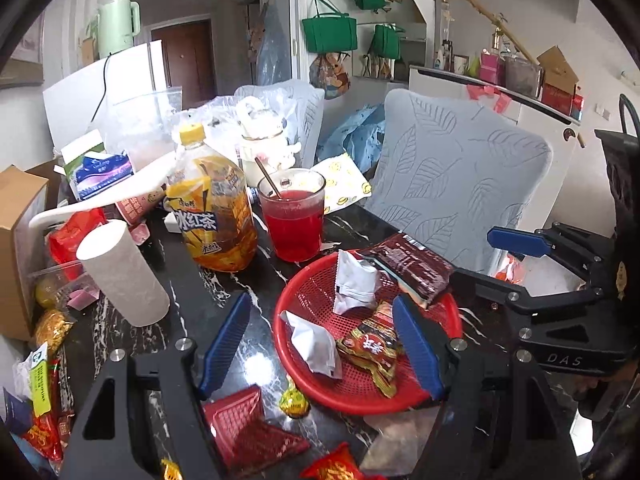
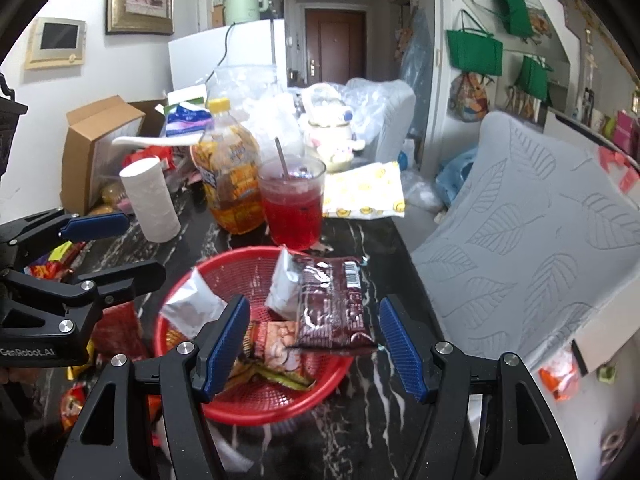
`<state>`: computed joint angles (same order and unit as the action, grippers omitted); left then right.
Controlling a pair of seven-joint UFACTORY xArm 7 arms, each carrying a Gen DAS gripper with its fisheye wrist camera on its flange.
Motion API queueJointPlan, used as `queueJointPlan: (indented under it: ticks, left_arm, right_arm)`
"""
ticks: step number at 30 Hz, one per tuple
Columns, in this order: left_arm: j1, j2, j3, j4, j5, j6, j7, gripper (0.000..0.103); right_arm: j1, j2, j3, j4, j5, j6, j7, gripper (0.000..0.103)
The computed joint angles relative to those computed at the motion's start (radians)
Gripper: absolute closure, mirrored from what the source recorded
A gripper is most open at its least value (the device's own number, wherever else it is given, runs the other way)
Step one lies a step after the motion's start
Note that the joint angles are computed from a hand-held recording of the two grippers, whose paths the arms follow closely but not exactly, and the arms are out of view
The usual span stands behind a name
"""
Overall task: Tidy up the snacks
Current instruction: 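Withdraw both open tools from the basket back over the table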
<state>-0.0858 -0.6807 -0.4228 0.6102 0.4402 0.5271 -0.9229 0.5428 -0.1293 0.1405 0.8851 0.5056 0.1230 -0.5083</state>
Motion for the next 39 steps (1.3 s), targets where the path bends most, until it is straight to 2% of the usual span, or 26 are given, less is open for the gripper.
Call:
queueJointPlan:
  ticks: [6,15,24,32,39]
  left_arm:
    - [-0.041,-0.101,-0.023,-0.014,-0.024,0.079,-0.013,0.03]
    - [-0.095,-0.239,-0.069,-0.02,-0.069,0.207,-0.033,0.03]
    - [-0.149,-0.344,-0.124,-0.014,-0.113,0.328,-0.061,0.03]
    - [-0.202,-0.399,-0.159,-0.022,-0.16,0.394,-0.088,0.03]
    - [-0.262,-0.43,-0.174,-0.058,-0.215,0.427,-0.139,0.03]
  right_arm:
    - [0.019,-0.111,-0.008,-0.083,-0.046,-0.022,0.05,0.035]
    - [0.064,-0.283,-0.024,-0.201,-0.178,-0.036,0.177,0.035]
    - [0.098,-0.446,-0.024,-0.304,-0.27,-0.009,0.297,0.035]
    - [0.135,-0.563,-0.02,-0.38,-0.31,0.033,0.38,0.035]
    - [0.191,-0.628,-0.031,-0.439,-0.302,0.068,0.421,0.035]
